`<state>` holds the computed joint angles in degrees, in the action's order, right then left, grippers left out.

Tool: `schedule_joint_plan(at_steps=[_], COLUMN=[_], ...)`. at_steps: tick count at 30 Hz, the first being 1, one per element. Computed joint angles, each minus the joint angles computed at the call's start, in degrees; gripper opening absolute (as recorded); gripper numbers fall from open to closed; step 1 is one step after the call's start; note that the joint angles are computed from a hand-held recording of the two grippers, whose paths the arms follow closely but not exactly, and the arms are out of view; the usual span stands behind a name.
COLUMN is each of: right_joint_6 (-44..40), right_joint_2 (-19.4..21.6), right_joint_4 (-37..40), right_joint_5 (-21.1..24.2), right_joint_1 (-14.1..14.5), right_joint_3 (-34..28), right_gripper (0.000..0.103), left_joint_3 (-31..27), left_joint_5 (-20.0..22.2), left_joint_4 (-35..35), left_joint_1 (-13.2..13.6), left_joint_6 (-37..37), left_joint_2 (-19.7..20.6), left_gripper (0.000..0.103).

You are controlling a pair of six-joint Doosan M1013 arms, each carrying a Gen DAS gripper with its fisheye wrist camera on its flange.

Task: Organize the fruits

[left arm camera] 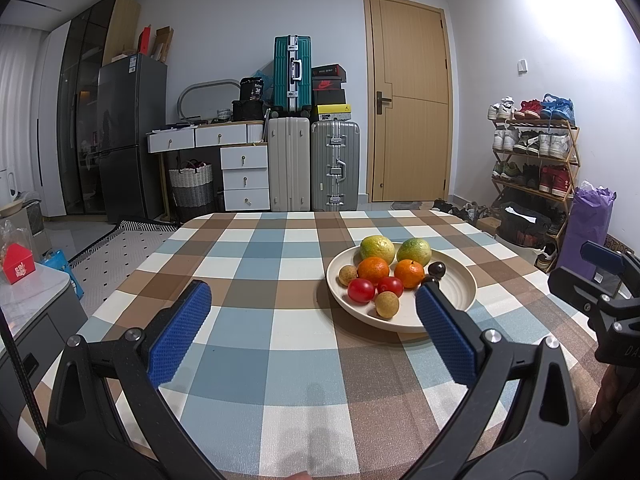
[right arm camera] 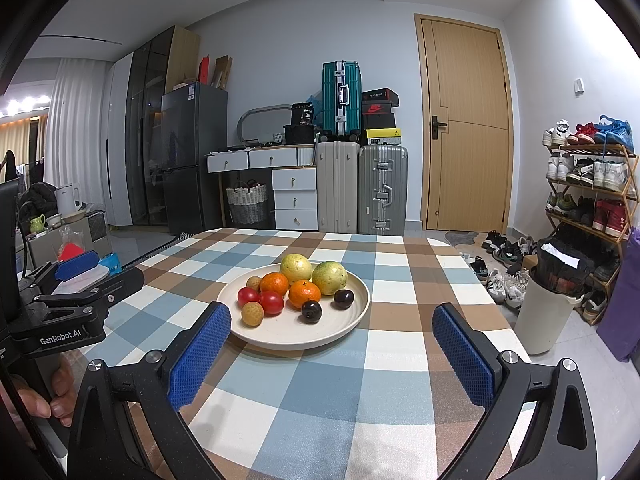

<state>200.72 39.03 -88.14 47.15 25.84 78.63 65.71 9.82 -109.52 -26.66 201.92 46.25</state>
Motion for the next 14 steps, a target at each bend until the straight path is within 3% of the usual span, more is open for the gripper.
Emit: schedule_joint_plan(at_steps=[14], right_joint_6=[0.03], right_joint_2=[0.01], right_joint_4=[0.01], right_joint_5=[0.00], right_joint_1=[0.00], right_joint_3=[0.00], right_gripper=[0.103], left_joint_3=[0.04], left_joint_5=[-0.08], left_joint_4=[0.74], left_joint_1=[-0.01], left_joint_6=[-0.75], left_joint_2=[-0.05], left_gripper=[0.102])
